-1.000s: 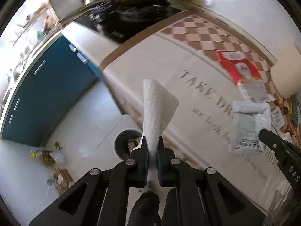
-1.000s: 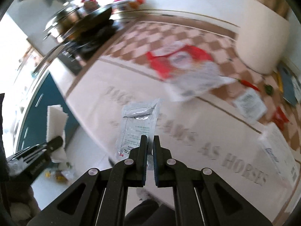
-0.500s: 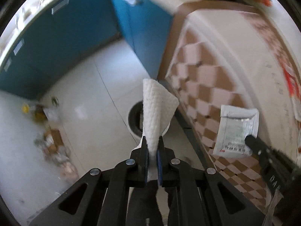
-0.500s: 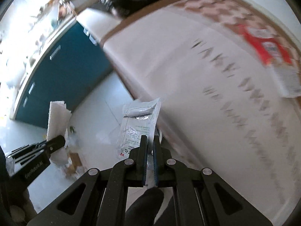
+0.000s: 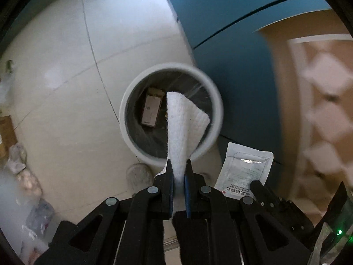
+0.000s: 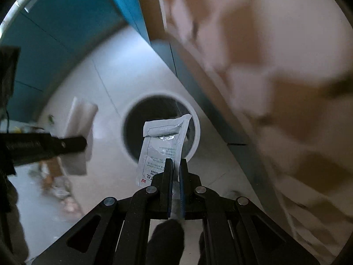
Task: Collect trash
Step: 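Carry tissue and sachet over the bin and open both grippers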
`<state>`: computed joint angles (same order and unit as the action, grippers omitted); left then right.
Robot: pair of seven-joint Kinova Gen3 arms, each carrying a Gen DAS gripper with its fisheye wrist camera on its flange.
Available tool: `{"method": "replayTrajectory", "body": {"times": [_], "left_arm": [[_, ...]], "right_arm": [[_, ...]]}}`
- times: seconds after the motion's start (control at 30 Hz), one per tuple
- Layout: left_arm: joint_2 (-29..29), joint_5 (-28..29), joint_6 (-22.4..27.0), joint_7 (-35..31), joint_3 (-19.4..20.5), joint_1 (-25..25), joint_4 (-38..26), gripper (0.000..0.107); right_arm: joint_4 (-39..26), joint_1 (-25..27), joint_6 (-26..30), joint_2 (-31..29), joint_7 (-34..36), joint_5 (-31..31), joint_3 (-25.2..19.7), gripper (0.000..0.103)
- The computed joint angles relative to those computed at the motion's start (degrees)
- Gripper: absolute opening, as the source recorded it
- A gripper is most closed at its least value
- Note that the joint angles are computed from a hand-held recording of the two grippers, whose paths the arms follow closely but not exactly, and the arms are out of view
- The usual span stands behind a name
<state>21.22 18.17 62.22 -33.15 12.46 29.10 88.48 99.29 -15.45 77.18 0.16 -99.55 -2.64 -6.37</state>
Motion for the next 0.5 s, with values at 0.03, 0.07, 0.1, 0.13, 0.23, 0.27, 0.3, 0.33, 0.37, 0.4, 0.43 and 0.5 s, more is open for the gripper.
{"method": "replayTrajectory", "body": {"times": [0.03, 0.07, 0.1, 0.13, 0.23, 0.27, 0.3, 0.33, 0.37, 0.4, 0.43, 0.5], "left_arm": [[1.8, 1.0, -2.3, -2.3, 0.1, -0.6, 1.9, 0.005], [3.1, 1.4, -4.4, -4.1, 0.6, -1.1, 3.4, 0.006], [4.5, 1.7, -5.7, -5.9, 0.8, -1.4, 4.3, 0.006], [6.0, 1.7, -6.6, -7.1, 0.9, -1.4, 4.8, 0.007], [9.5, 1.5, -8.0, -9.6, 1.0, -1.0, 5.6, 0.007], [10.4, 2.0, -8.2, -10.8, 1.2, -1.6, 5.8, 0.008], [10.8, 2.3, -8.4, -11.2, 1.2, -1.7, 5.9, 0.009], [10.9, 2.3, -8.7, -11.4, 1.0, -1.7, 6.4, 0.011], [10.8, 2.0, -8.9, -11.3, 0.7, -1.3, 6.7, 0.015], [10.5, 1.4, -8.8, -10.7, 0.3, -0.8, 6.7, 0.021], [10.3, 0.5, -8.0, -9.7, -0.2, -0.2, 6.2, 0.046], [8.8, -1.7, -7.1, -7.1, -1.3, 1.4, 6.4, 0.091]], "right_arm": [[1.9, -0.3, -2.3, 1.1, -0.5, 0.5, -0.4, 0.005], [4.0, -0.8, -4.7, 3.3, -1.4, 1.2, -0.8, 0.005], [5.9, -1.3, -7.0, 5.0, -2.0, 1.7, -1.0, 0.005], [7.5, -1.5, -9.3, 7.2, -2.4, 1.7, -1.0, 0.006], [11.0, -2.4, -16.3, 12.1, -3.2, 2.6, -0.6, 0.006], [12.1, -2.2, -18.6, 13.1, -3.2, 2.5, -0.4, 0.006], [13.7, -2.2, -21.0, 13.7, -3.2, 2.5, -0.1, 0.006], [14.8, -2.3, -23.3, 15.0, -3.5, 2.5, 0.0, 0.006], [15.2, -2.1, -24.8, 15.8, -3.2, 2.2, 0.3, 0.006], [15.4, -2.0, -25.4, 16.5, -3.2, 2.0, 0.4, 0.006], [15.4, -2.4, -25.7, 17.3, -3.5, 1.9, 0.3, 0.006], [15.1, -3.4, -26.1, 18.5, -4.9, 2.3, 0.5, 0.007]]}}
